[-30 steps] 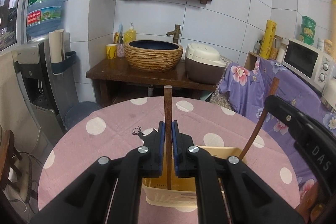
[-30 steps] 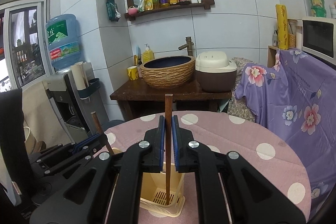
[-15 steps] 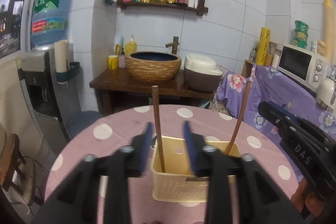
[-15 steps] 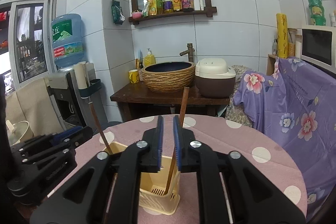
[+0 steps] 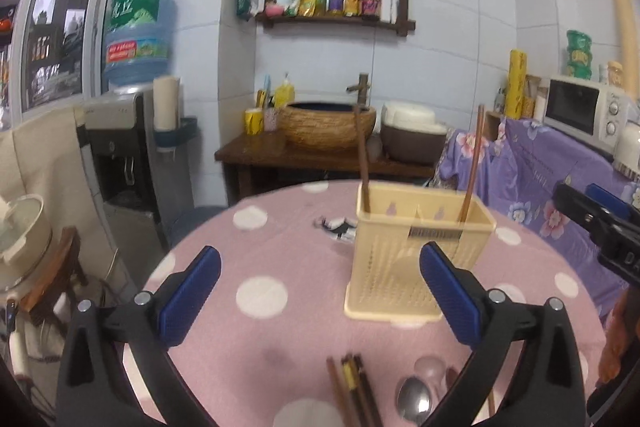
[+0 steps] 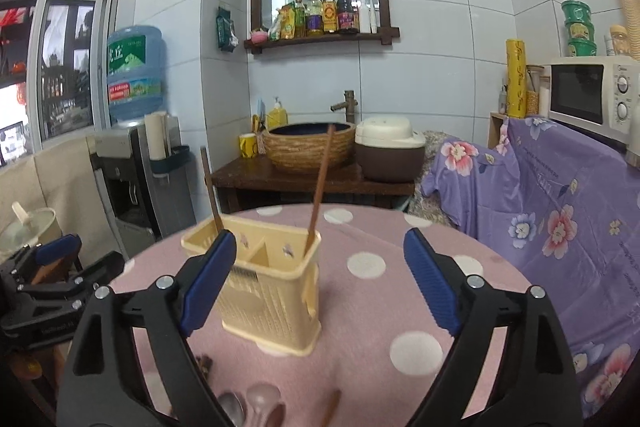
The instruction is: Organize utensils
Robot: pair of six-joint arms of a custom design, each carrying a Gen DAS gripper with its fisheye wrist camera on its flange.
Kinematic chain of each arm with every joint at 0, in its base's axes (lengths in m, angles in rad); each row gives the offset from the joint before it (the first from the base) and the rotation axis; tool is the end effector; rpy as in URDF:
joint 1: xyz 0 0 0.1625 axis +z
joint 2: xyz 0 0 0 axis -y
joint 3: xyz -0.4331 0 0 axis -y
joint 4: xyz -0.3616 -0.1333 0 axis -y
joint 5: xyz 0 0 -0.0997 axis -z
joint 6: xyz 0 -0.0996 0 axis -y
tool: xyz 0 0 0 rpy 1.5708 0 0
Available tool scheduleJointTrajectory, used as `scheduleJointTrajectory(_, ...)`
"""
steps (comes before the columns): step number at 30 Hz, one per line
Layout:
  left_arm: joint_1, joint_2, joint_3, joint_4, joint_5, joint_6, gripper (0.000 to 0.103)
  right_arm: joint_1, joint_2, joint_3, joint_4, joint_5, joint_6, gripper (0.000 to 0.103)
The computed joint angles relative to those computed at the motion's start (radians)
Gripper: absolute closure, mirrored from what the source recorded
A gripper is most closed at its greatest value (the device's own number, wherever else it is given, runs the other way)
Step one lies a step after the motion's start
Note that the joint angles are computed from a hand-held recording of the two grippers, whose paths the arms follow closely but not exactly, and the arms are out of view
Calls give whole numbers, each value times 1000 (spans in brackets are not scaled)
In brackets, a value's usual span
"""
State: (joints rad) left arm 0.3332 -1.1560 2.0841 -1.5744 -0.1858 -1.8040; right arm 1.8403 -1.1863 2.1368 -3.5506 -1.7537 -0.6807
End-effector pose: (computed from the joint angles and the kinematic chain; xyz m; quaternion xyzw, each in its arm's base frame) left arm -0.3370 -0.3613 0.1787 0.0809 0.7410 -0.5536 0.3714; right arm 0.2463 -0.4590 0.3047 0.3565 -0.7914 0.4636 0.1779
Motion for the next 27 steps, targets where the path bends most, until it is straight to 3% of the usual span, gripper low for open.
scheduleJointTrajectory(6,-24,-4,85,-116,-86,-8,5,-54,-54,99,19,-65,4,15)
scheduleJointTrajectory(18,-40,59,157,-265,-225,107,5,-147,-63,184,21,-134,23,15)
scheduleJointTrajectory(21,-35,61,173,-275,-262,78,5,-166,-64,196,25,-134,25,15)
scheduleJointTrajectory(27,-18,33,194,-253,-313,4,16,-170,-47,192,48,-170,26,15)
